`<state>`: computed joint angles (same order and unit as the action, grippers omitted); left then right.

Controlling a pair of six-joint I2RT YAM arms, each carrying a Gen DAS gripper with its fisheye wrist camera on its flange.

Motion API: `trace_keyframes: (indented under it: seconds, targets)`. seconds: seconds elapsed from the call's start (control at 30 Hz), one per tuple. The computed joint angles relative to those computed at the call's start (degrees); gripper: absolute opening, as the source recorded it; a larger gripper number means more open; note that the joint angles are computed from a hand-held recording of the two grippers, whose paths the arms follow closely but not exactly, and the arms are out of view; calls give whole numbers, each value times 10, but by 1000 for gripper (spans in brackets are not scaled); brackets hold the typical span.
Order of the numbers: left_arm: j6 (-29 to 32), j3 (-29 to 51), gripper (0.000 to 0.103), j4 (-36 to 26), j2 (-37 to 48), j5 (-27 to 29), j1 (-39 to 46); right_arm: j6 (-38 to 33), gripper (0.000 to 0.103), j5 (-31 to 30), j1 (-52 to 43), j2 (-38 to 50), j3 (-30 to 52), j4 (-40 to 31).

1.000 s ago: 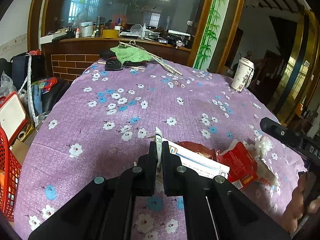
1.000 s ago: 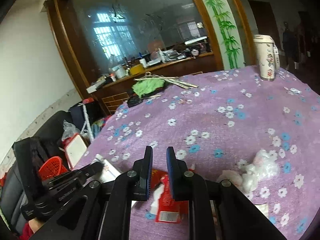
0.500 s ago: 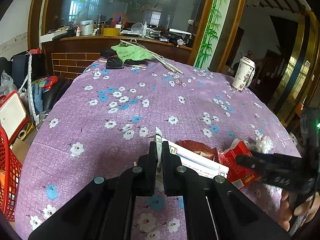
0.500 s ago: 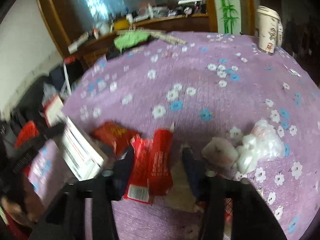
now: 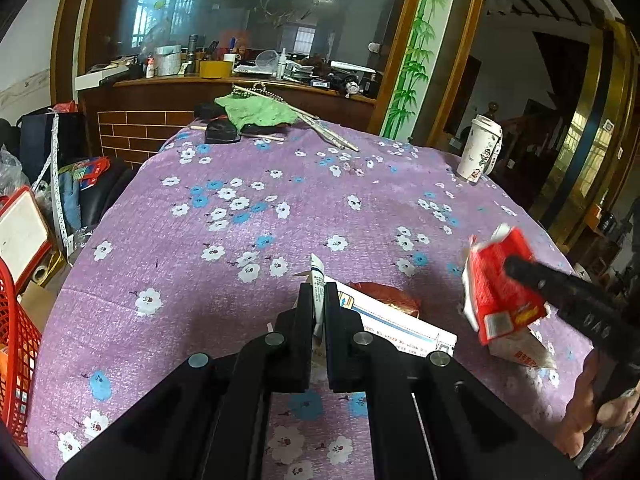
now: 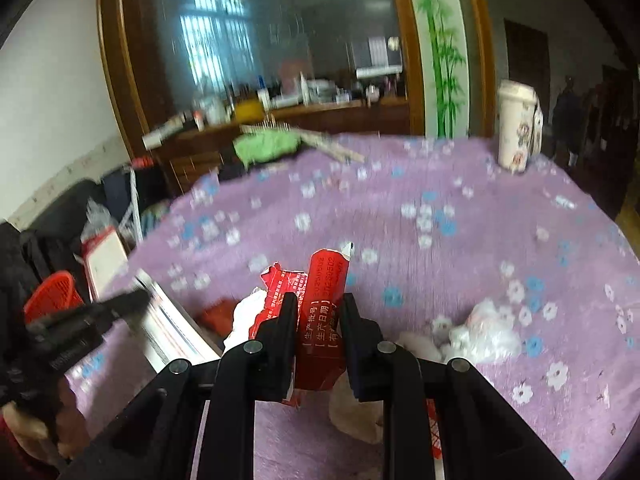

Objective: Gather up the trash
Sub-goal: 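Lift the white box and red wrapper above the table in both tools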

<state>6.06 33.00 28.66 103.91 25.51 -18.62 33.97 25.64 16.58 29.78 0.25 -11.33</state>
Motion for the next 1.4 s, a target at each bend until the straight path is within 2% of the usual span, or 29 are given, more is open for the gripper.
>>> trace_keyframes:
  seconds: [0.1, 0.5, 0.83, 1.4]
  targets:
    - [3, -7, 4, 7, -5, -5, -6, 2, 23, 15, 23, -40, 0, -16]
    - [18, -30, 4, 33, -12, -42, -33, 30, 23, 61, 106, 131, 12, 101]
    - [19, -33, 4, 37, -13, -43, -33, 22, 23, 50, 94, 144, 8, 121]
    - [18, -40, 4, 45, -16, -55, -34, 37, 23, 65, 112, 155, 11, 124]
